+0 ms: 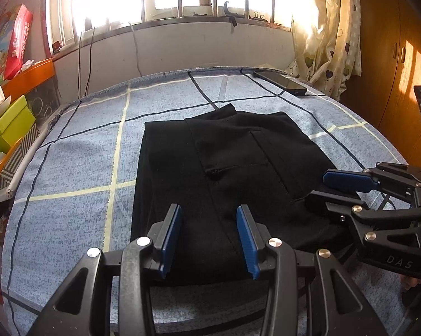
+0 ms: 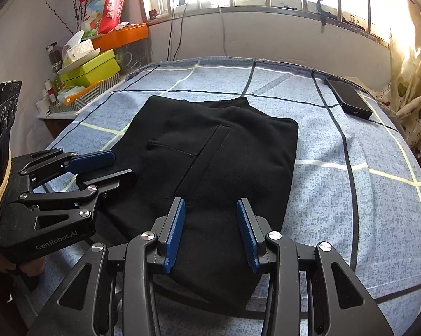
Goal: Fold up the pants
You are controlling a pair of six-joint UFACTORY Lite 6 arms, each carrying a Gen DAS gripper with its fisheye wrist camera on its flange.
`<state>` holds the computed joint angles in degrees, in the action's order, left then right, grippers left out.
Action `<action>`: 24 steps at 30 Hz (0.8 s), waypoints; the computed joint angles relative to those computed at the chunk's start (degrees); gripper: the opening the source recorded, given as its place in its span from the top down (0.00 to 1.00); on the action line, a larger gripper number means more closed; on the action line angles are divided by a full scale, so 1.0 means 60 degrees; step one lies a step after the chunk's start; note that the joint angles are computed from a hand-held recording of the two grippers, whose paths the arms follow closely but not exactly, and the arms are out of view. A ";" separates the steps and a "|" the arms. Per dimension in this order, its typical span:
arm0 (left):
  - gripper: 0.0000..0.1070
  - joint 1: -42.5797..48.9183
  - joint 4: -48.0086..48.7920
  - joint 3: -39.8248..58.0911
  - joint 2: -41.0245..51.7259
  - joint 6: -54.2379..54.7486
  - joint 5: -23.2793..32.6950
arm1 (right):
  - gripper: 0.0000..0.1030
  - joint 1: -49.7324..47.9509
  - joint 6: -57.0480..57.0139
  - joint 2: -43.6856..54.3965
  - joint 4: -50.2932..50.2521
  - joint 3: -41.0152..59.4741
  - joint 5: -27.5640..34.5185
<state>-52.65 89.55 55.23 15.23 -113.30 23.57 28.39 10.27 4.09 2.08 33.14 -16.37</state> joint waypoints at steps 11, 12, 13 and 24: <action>0.58 0.0048 -0.0047 0.0085 0.0126 0.0153 -0.0017 | 0.61 -0.0216 0.1211 0.0108 -0.1219 0.0044 -0.0052; 0.58 0.0072 -0.0010 0.0069 0.0106 0.0117 -0.0052 | 0.61 -0.0249 0.1390 0.0093 -0.1404 0.0032 -0.0065; 0.57 0.0064 0.0025 0.0036 0.0061 0.0063 -0.0037 | 0.61 -0.0301 0.1619 0.0055 -0.1637 -0.0004 -0.0099; 0.57 0.0974 0.1177 -0.1886 -0.1746 -0.1644 -0.0221 | 0.61 -0.1235 0.2216 -0.1321 -0.2339 -0.1208 0.0206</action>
<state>-46.80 96.61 43.91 4.76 -123.17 22.24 20.98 23.57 -3.84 -11.96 25.90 -15.13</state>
